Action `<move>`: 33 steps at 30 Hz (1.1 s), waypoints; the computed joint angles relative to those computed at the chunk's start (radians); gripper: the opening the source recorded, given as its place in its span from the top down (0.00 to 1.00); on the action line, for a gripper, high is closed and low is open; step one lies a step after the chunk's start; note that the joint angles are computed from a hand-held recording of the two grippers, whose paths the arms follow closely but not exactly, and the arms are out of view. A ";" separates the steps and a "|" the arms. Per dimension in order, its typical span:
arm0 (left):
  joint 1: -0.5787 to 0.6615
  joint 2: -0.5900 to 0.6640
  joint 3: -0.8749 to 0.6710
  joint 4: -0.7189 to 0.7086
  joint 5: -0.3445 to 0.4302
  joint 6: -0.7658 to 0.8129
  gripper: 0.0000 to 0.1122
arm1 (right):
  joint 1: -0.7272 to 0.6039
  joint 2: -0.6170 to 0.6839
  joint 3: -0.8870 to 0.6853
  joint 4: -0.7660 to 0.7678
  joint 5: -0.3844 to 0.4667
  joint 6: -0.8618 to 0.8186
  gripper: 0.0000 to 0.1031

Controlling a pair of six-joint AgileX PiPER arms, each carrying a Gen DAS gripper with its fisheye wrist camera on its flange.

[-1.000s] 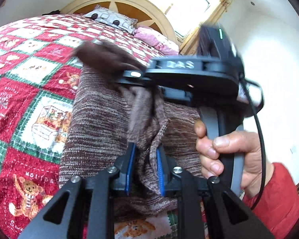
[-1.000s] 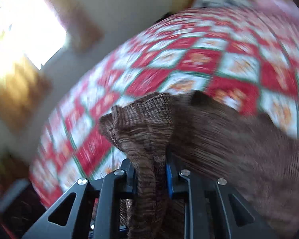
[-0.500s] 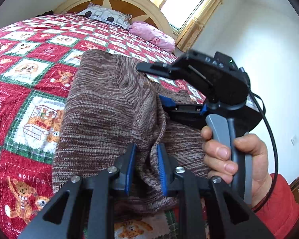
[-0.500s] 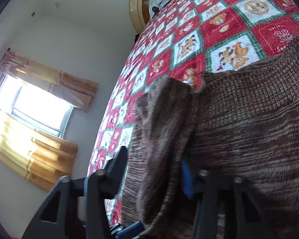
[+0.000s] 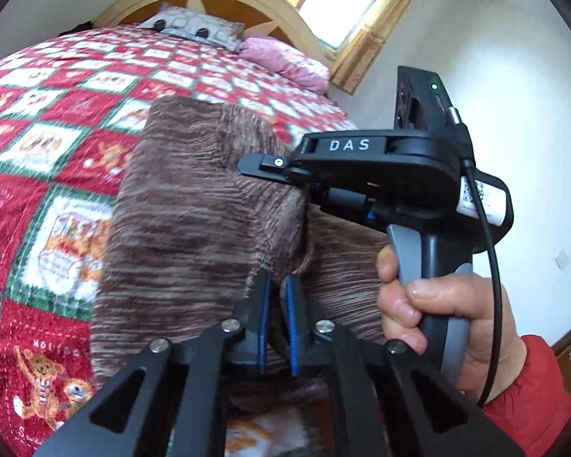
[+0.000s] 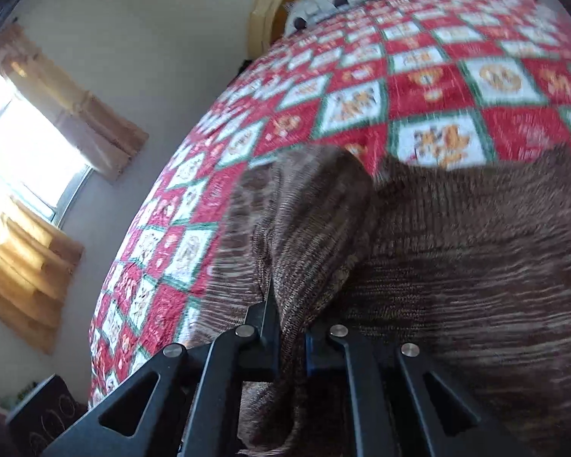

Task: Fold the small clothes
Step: 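Lift the sweater with both grippers and fold the left-held side onto the right-held side, then lower the folded sweater onto the quilt and open both grippers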

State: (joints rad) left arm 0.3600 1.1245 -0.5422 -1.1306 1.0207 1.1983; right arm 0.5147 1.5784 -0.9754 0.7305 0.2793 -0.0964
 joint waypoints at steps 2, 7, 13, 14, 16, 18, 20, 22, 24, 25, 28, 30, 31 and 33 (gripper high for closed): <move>-0.033 -0.030 -0.010 -0.012 0.003 -0.021 0.92 | -0.009 -0.033 -0.010 -0.057 0.020 0.028 0.92; -0.214 -0.082 -0.040 -0.033 -0.045 -0.096 0.92 | -0.046 -0.117 -0.046 -0.277 0.125 0.156 0.92; -0.498 -0.076 -0.051 -0.061 -0.197 -0.168 0.92 | -0.131 -0.222 -0.053 -0.464 0.244 0.186 0.92; -0.556 -0.061 -0.054 -0.072 -0.231 -0.175 0.92 | -0.148 -0.248 -0.043 -0.486 0.262 0.176 0.92; -0.649 -0.036 -0.061 -0.078 -0.290 -0.197 0.92 | -0.178 -0.285 -0.020 -0.528 0.289 0.166 0.92; -0.737 -0.005 -0.062 -0.091 -0.354 -0.199 0.92 | -0.225 -0.300 0.009 -0.499 0.303 0.101 0.92; -0.797 0.022 -0.067 -0.101 -0.393 -0.203 0.92 | -0.281 -0.296 0.046 -0.441 0.309 0.025 0.92; -0.853 0.051 -0.073 -0.100 -0.438 -0.208 0.95 | -0.323 -0.288 0.094 -0.412 0.291 -0.026 0.92; -0.882 0.070 -0.066 -0.079 -0.468 -0.227 0.95 | -0.341 -0.278 0.134 -0.400 0.263 -0.047 0.92; -0.873 0.074 -0.064 -0.075 -0.452 -0.228 0.95 | -0.354 -0.273 0.152 -0.371 0.253 -0.076 0.92; -0.845 0.060 -0.055 -0.030 -0.417 -0.243 0.95 | -0.404 -0.279 0.199 -0.216 0.231 -0.213 0.92; -0.788 0.014 -0.044 0.013 -0.358 -0.250 0.92 | -0.455 -0.291 0.215 -0.098 0.253 -0.302 0.83; -0.727 -0.001 -0.046 0.028 -0.278 -0.234 0.88 | -0.486 -0.299 0.217 -0.068 0.276 -0.308 0.79; -0.632 -0.052 -0.037 0.075 -0.162 -0.232 0.79 | -0.546 -0.359 0.238 -0.067 0.311 -0.236 0.60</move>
State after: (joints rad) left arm -0.2719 1.0724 -0.5794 -1.0551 0.8586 0.9659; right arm -0.0316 1.2196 -0.7370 0.6639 0.5898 -0.3319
